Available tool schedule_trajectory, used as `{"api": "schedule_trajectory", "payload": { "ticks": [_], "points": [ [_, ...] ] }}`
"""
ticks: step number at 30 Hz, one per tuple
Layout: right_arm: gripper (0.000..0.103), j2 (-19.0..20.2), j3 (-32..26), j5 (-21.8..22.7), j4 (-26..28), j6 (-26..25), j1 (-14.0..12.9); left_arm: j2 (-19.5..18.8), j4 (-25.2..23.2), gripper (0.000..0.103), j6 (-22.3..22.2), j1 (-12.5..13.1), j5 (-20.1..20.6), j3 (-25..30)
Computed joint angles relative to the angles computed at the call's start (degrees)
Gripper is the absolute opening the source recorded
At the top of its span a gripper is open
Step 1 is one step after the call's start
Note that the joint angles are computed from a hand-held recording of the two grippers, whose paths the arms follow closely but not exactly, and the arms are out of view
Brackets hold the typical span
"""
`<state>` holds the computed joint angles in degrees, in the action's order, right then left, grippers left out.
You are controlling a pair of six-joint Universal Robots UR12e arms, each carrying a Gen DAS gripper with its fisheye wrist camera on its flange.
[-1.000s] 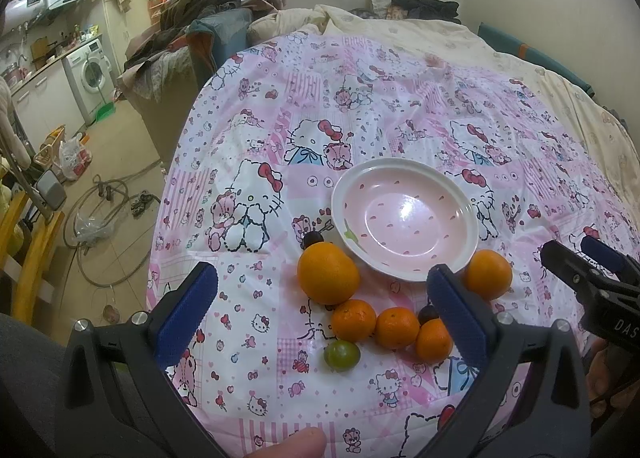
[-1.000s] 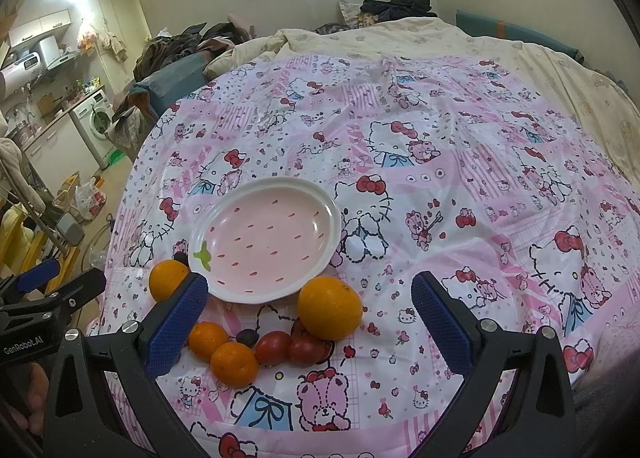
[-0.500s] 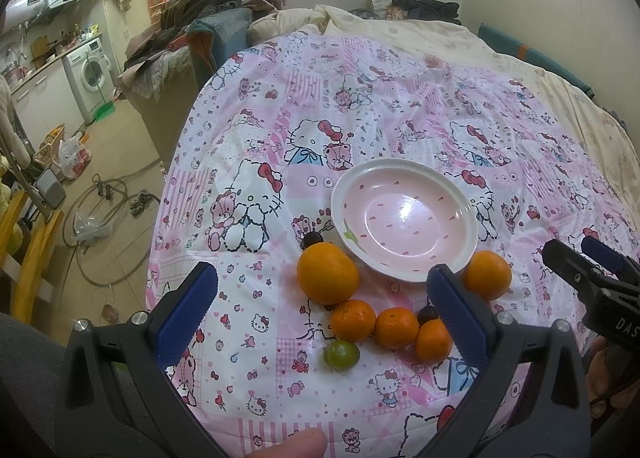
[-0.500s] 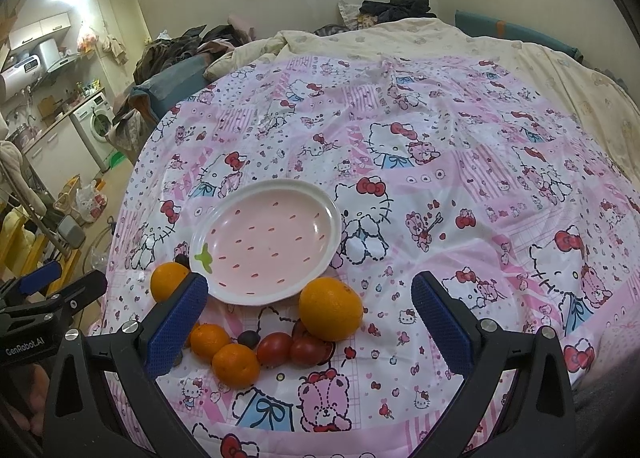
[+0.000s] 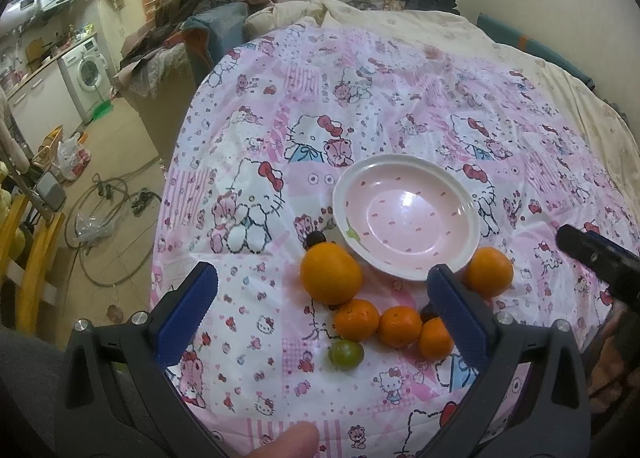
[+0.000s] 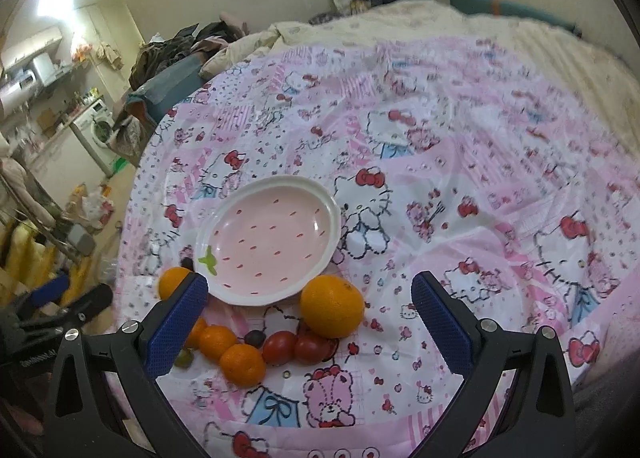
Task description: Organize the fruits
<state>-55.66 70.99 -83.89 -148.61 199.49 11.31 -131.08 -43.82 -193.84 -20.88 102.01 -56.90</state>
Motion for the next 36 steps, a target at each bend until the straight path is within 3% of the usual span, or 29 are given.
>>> {"api": "schedule_trajectory", "payload": {
  "ticks": [3,8,10,12,14,18,22,26,36],
  "points": [
    [0.103,0.9,-2.7,3.3,5.7,1.3,-1.4,-0.4,-2.5,0.103,-1.7,0.4,-1.0,1.6],
    [0.103,4.5,-8.8,13.2,19.2,4.1,-4.1,-1.8,-8.6,0.103,-3.5,0.7,0.3,5.1],
    [0.102,6.0,-11.3,13.1,24.2,3.4,-4.1,-2.2,-10.9,0.103,-4.8,1.1,-1.0,6.0],
    [0.092,7.7,-13.7,13.8,28.7,1.4,-4.0,-2.6,-12.9,0.103,-5.7,1.4,-1.6,6.9],
    [0.090,9.4,-16.5,14.8,34.0,-0.4,-3.6,-2.9,-14.3,0.103,-6.1,1.6,-2.3,7.5],
    [0.088,11.7,-19.8,13.2,39.1,-4.2,-2.5,-3.7,-16.0,0.103,-5.7,1.8,-3.2,8.8],
    [0.080,12.9,-21.4,12.4,41.3,-5.6,-2.2,-4.3,-18.2,0.103,-5.9,1.9,-4.5,9.9],
    [0.063,13.0,-21.5,12.5,41.0,-7.6,-2.1,-4.9,-19.8,0.103,-6.2,1.7,-4.3,11.1],
    [0.060,9.7,-16.1,13.6,33.5,-5.7,-2.9,-7.5,-26.0,0.103,-8.3,2.3,-5.3,16.0]
  ]
}}
